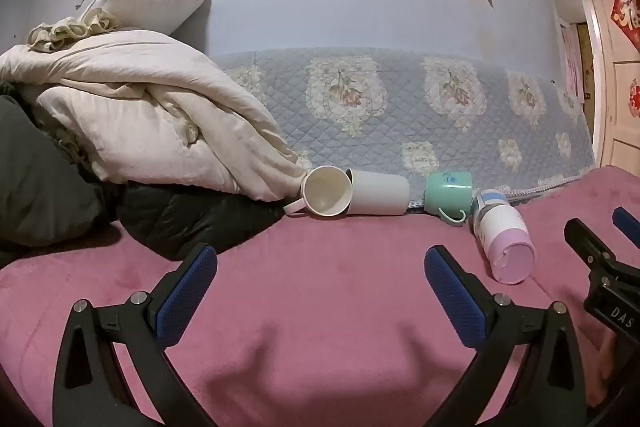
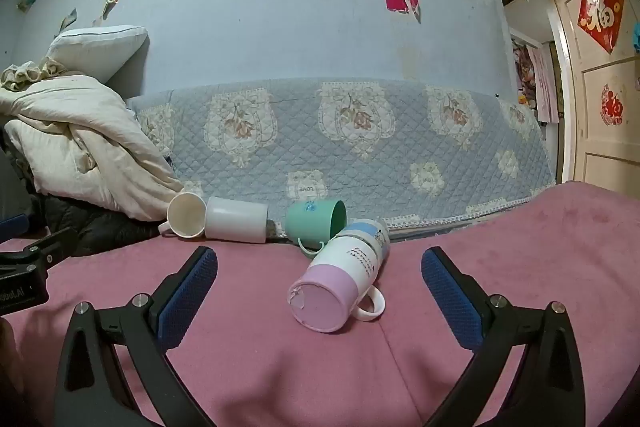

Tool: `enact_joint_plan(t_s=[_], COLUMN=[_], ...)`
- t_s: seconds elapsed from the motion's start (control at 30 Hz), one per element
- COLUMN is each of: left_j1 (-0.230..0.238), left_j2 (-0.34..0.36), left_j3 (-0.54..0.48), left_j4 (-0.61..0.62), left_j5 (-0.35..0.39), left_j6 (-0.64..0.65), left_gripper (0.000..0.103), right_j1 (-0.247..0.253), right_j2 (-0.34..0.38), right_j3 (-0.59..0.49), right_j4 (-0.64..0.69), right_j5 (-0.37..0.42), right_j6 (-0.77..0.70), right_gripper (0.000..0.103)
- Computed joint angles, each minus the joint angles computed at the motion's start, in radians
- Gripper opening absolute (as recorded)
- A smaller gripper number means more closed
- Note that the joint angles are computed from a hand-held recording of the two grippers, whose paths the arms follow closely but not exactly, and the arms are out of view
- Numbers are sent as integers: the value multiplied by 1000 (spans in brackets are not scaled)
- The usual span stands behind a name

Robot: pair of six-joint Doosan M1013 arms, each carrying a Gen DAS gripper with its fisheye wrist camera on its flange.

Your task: Flip cup upright

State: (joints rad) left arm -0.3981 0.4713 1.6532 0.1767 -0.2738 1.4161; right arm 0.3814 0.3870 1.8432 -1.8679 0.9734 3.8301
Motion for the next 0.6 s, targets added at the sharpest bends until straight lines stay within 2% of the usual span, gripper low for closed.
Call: enact_joint_plan(t_s=[0.17,0.27,0.4,0.47,0.6], left_j1=[1,3,-3,-8,-8], left_j2=[-1,-5,-11,-12,-10], left_j3=[0,14,31,29,21], left_j4=[19,105,40,3,0], left_j5=[6,-30,-67,-64,-48], left_j6=[-16,-95,-9,33,33], left_gripper=[103,103,103,103,103], right_j1=[-1,-5,-11,-7,-7], right_j2=[-2,-6,-7,-2,-1], right_j3=[-1,4,8,3,-1], right_j4=[6,-8,-13,-5,-1], right_j5=[-7,-26,-49,-43,-45], right_j6=[-11,7,11,-2,-13], right_gripper=[103,103,103,103,103])
